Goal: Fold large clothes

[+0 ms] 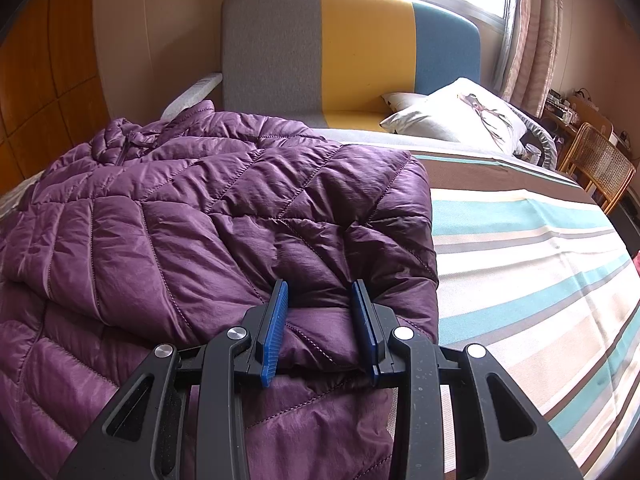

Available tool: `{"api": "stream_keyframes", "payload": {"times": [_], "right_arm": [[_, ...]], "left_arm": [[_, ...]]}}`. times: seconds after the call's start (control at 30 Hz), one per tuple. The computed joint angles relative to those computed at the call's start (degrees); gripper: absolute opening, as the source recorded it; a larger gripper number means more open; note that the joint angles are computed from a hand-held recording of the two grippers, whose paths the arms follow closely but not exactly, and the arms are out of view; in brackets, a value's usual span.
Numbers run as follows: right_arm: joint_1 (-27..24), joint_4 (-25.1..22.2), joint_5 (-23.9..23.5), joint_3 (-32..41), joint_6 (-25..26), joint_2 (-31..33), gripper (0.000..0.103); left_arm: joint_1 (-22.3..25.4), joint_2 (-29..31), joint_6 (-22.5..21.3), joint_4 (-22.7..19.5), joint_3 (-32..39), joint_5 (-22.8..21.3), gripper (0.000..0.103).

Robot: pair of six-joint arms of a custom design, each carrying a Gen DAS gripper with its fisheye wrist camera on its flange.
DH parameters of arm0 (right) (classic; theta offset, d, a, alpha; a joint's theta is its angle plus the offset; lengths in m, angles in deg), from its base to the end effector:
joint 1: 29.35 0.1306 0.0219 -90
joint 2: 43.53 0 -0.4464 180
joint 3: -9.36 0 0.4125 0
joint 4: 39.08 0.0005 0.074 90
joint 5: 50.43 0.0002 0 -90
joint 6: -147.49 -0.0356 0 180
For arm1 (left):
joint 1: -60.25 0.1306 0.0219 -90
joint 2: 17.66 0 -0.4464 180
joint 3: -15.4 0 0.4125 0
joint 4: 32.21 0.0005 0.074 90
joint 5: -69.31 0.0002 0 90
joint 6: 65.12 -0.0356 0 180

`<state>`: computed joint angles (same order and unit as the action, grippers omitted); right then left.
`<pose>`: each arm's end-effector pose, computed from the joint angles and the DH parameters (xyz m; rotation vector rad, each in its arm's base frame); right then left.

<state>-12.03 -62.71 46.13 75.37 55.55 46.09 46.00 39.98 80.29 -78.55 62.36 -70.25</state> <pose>0.4510 0.1359 0.3313 -0.2664 2.3734 0.0215 0.2401 -0.0335 0.3497 -1.0362 1.9195 0.4536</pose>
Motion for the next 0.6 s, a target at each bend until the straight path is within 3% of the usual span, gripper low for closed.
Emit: {"api": "stream_keyframes", "payload": {"times": [0.2,0.33,0.47,0.6], "right_arm": [[-0.02,0.06,-0.02,-0.04,0.0,-0.02,0.033],[-0.05,0.11,-0.1,-0.07,-0.04,-0.03,0.033],[-0.13,0.25,-0.37,-0.15,-0.13,-0.06,0.033],[-0.12,0.28,-0.37,-0.13,-0.19,-0.03,0.033]], "left_arm": [[-8.97,9.19,-4.87,4.62,4.48,0.36,0.008],[-12.88,16.4,-12.52,10.03,8.92,1.97,0.008],[-17.69,21.51,-16.65,11.42,12.73,2.23,0.008],[-20.65,26.02,-17.31,11.27,16.36,3.28,0.008]]}}
